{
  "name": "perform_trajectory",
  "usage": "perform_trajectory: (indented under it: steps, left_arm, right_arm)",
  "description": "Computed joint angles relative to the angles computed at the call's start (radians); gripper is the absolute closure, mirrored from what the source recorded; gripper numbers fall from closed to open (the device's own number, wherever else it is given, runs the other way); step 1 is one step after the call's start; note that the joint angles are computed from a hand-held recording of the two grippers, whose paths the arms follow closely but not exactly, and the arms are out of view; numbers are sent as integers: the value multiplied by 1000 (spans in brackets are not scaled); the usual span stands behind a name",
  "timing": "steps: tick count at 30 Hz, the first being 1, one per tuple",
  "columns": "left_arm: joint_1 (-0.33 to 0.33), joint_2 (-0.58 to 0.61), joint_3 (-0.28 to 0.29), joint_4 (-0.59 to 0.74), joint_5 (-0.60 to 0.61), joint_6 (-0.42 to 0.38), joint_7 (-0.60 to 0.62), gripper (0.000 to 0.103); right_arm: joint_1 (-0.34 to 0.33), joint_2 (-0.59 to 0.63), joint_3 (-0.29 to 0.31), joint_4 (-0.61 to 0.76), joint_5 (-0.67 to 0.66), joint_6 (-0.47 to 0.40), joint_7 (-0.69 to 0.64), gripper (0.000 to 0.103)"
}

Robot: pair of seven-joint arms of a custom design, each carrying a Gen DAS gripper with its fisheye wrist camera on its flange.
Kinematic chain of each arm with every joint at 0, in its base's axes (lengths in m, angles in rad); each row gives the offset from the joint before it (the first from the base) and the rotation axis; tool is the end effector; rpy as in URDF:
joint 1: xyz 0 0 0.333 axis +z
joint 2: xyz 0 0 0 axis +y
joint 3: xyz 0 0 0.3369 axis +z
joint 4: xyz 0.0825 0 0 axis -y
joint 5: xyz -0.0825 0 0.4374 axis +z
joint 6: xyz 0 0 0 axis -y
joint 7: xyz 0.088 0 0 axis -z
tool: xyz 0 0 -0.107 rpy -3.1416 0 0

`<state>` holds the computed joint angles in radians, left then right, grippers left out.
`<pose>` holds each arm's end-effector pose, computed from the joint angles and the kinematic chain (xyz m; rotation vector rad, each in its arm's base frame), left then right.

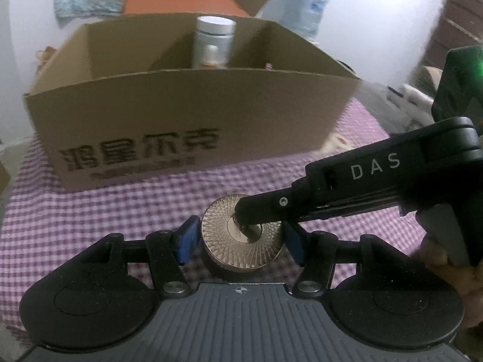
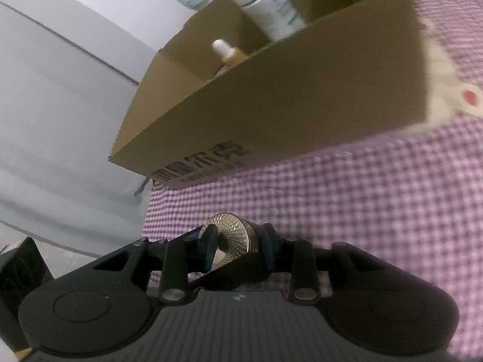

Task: Organize rigid objects
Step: 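Lift the gold tin with the right gripper over the box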

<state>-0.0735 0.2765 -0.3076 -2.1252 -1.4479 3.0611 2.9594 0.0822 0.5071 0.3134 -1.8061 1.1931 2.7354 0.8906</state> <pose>0.5973 -0.1510 0.2909 -1.5886 2.1772 -1.0043 0.6868 0.2265 0.2833 -1.5914 1.6573 0.2740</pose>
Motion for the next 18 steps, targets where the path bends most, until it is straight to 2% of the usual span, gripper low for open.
perform_trajectory:
  steps: [4,7,12,18]
  left_arm:
    - [2,-17,0,-19,5,-59,5,43]
    - [-5,-15,7,-14,-10,-65,32,43]
    - [-8,-7,27,-12,99,-108,-70,42]
    - [3,9,16,-6,197,-108,-139,39]
  right_arm:
    - [-10,-41,-2,-50,34,12,-12,68]
    - [-19,-43,-6,-60,97,-3,-47,68]
    - [-6,-49,-33,-71,129,-27,-57,67]
    - [2,-60,-59,-84,155,-65,-69,67]
